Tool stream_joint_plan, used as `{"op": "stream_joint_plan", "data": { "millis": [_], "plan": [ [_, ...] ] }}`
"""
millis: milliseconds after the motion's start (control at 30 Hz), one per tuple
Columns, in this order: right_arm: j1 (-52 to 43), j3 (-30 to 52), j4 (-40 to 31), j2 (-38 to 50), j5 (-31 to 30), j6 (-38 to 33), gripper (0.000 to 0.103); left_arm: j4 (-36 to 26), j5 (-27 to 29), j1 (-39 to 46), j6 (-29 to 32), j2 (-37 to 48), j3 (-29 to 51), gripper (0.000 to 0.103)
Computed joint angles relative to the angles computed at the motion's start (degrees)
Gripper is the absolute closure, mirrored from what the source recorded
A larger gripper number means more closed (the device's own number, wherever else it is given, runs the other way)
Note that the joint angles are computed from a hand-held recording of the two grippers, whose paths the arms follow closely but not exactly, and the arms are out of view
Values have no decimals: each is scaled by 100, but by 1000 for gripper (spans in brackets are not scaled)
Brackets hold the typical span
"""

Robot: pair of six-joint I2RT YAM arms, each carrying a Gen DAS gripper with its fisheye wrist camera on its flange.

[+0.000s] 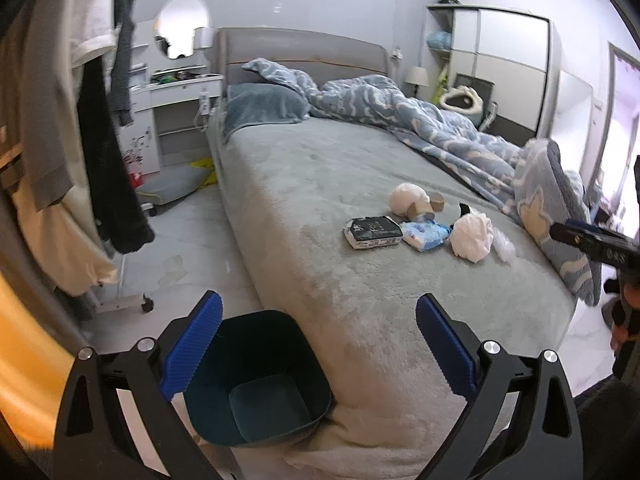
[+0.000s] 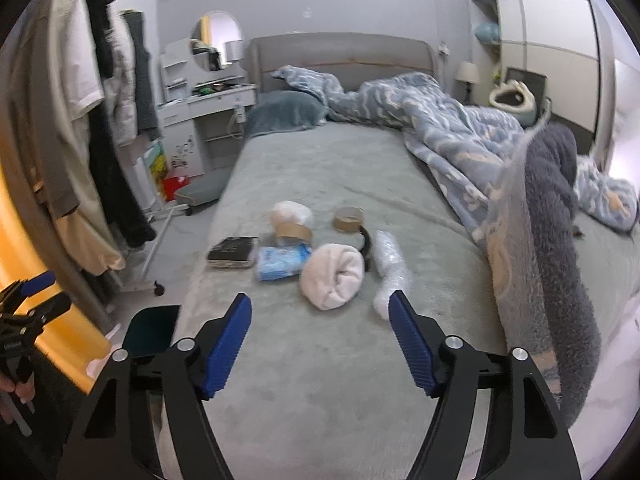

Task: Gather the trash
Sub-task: 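Grasp the bubble-wrap roll with the right tool while the left tool grasps the black tissue pack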

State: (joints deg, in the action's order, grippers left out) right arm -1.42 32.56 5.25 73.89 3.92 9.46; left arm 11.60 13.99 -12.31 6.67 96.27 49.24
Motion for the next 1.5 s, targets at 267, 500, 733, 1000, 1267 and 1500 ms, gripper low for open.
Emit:
{"op": "stream_joint_plan", "data": {
  "millis": [267, 500, 733, 1000, 1267, 1500],
  "plan": [
    [-520, 369, 363, 1070, -193, 71, 39, -194, 364, -58, 251, 979, 923, 5],
    [-732, 1074, 189, 2014, -166, -146, 51, -588, 558, -201, 117, 1644, 1865, 5],
    [-894, 1548, -87, 2587, -243, -297, 55, -1132, 609, -426, -140, 2246, 2825, 5],
    [-1176, 1917, -204, 3098, -676, -276, 55, -1594, 232, -781, -20, 3017, 3872, 4],
    [-1417, 1984, -104, 3305, -1307, -90, 66, -2078, -119, -1071, 88, 3769, 4853, 4],
    [-1607, 1645, -59, 2723, -1535, -97, 67, -2464, -324, -1108, -232, 4328, 5674, 4]
  ]
}}
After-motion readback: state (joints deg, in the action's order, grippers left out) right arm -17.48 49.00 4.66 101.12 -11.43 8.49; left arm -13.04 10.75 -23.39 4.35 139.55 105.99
